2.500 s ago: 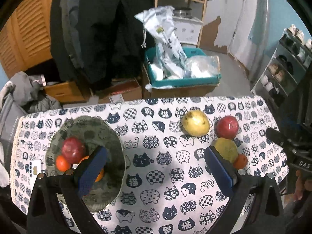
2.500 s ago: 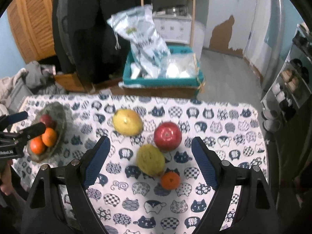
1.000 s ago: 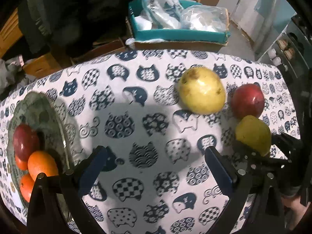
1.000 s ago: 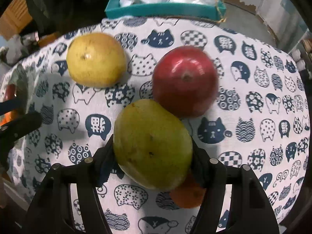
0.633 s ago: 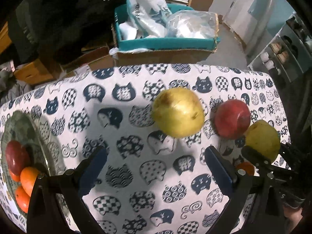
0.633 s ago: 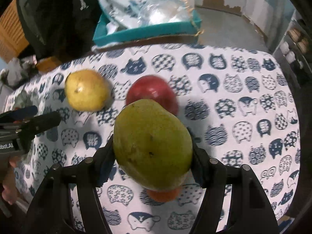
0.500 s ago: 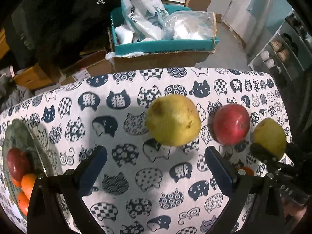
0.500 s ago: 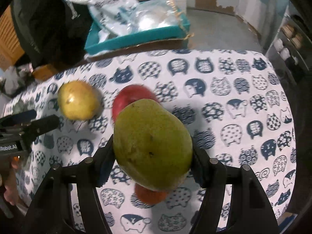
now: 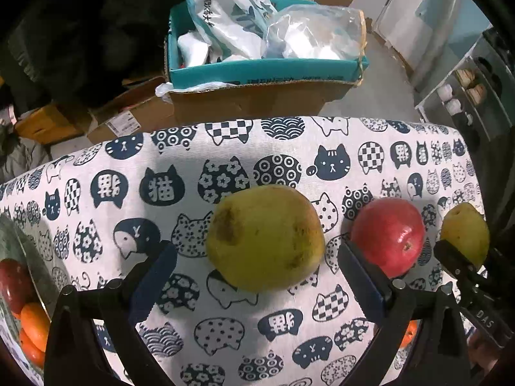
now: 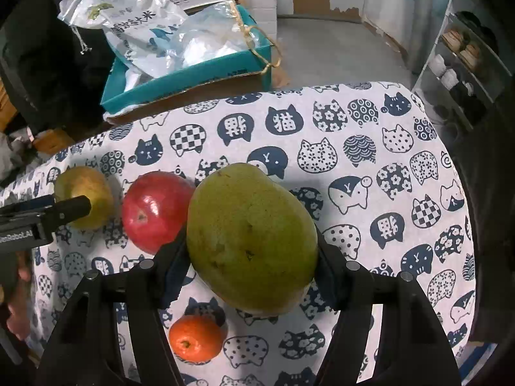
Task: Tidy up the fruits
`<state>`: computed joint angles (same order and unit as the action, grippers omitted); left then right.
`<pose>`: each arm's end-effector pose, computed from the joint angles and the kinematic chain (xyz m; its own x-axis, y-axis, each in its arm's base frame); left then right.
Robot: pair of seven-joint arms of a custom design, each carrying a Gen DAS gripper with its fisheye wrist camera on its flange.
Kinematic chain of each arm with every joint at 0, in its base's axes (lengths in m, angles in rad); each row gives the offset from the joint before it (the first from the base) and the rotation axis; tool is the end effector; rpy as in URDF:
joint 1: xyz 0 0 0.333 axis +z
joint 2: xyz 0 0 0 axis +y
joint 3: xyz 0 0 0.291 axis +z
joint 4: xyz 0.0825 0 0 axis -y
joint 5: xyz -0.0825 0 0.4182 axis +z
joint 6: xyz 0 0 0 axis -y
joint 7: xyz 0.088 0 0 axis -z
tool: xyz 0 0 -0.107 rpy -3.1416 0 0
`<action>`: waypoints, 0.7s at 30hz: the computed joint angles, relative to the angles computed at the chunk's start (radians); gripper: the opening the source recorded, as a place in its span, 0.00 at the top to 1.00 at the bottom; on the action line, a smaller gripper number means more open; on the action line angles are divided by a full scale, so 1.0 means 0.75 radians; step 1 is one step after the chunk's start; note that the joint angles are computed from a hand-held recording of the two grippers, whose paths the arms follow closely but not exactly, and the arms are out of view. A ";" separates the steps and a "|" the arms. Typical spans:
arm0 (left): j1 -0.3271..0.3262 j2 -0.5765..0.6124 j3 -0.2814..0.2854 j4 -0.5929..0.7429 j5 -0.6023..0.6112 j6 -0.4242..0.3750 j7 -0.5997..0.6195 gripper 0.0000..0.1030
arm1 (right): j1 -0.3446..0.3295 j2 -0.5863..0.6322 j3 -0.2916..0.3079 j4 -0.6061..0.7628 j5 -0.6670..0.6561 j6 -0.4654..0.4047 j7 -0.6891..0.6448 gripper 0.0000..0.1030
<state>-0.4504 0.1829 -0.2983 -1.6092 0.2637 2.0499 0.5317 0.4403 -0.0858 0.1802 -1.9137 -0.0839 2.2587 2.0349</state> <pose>0.5104 -0.4370 0.5179 0.1912 -0.9748 0.1153 -0.9277 -0.2178 -0.3031 0.4940 0.3538 0.5422 0.2170 -0.9712 -0.0989 -0.8970 -0.1584 -0.4127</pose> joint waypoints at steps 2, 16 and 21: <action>0.002 0.017 0.001 0.009 -0.007 0.003 0.009 0.02 | -0.001 0.003 -0.002 -0.002 0.007 0.002 -0.003 0.34; 0.016 0.037 0.005 -0.042 -0.046 0.137 0.022 0.22 | 0.004 0.015 -0.003 0.003 0.032 0.001 -0.016 0.34; 0.002 0.026 0.006 -0.054 -0.005 0.134 0.000 0.22 | 0.007 0.015 -0.003 0.003 0.029 0.007 -0.018 0.34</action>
